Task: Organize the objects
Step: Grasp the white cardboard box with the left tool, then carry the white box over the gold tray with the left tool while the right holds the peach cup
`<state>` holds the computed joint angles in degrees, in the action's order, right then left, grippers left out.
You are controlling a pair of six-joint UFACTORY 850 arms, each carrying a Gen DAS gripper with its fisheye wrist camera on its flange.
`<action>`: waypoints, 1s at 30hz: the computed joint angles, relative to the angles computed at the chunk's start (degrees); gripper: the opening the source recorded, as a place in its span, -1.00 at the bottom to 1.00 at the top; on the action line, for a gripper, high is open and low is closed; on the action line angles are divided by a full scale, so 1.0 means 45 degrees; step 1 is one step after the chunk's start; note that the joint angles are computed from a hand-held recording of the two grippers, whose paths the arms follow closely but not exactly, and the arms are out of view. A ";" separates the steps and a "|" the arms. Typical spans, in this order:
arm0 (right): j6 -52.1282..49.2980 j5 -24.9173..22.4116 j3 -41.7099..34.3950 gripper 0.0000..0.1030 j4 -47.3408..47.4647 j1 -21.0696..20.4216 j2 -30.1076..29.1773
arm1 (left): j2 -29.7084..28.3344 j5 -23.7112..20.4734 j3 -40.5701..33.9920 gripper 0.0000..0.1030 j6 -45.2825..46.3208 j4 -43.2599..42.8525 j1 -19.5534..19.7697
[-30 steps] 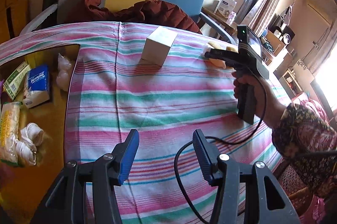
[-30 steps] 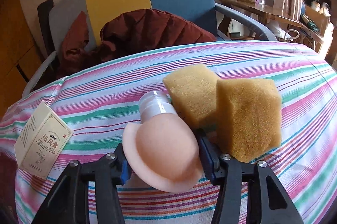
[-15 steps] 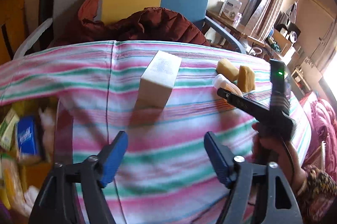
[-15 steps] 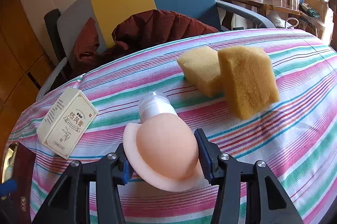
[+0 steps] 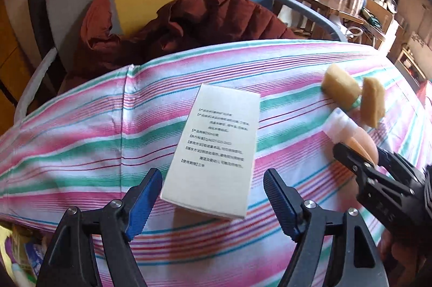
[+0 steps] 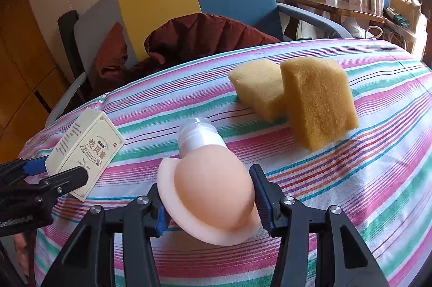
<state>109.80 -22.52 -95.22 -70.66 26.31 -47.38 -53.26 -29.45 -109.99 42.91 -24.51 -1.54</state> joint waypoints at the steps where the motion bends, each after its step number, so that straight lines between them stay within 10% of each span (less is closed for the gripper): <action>1: -0.0229 -0.0110 -0.0080 0.02 0.0155 0.0023 -0.0045 | -0.0147 -0.0194 -0.0175 0.51 -0.0057 -0.0285 0.0051; 5: -0.0436 -0.0275 -0.0151 0.02 0.0261 0.0058 -0.0094 | -0.0270 -0.0398 -0.0030 0.06 0.0271 -0.1813 0.0305; 18: -0.0221 -0.1116 -0.0221 -0.01 -0.0153 0.0282 -0.0099 | 0.2589 0.2668 0.5425 -0.01 0.8554 -0.8882 0.0691; 30: 0.0081 -0.1877 0.0298 -0.02 -0.1292 0.1324 0.0311 | 0.3878 0.0277 0.6900 -0.02 0.8699 -1.0372 0.1793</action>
<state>110.17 -30.97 -93.88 -76.47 32.27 -45.98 -35.81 -28.20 -78.94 82.05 -71.19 6.53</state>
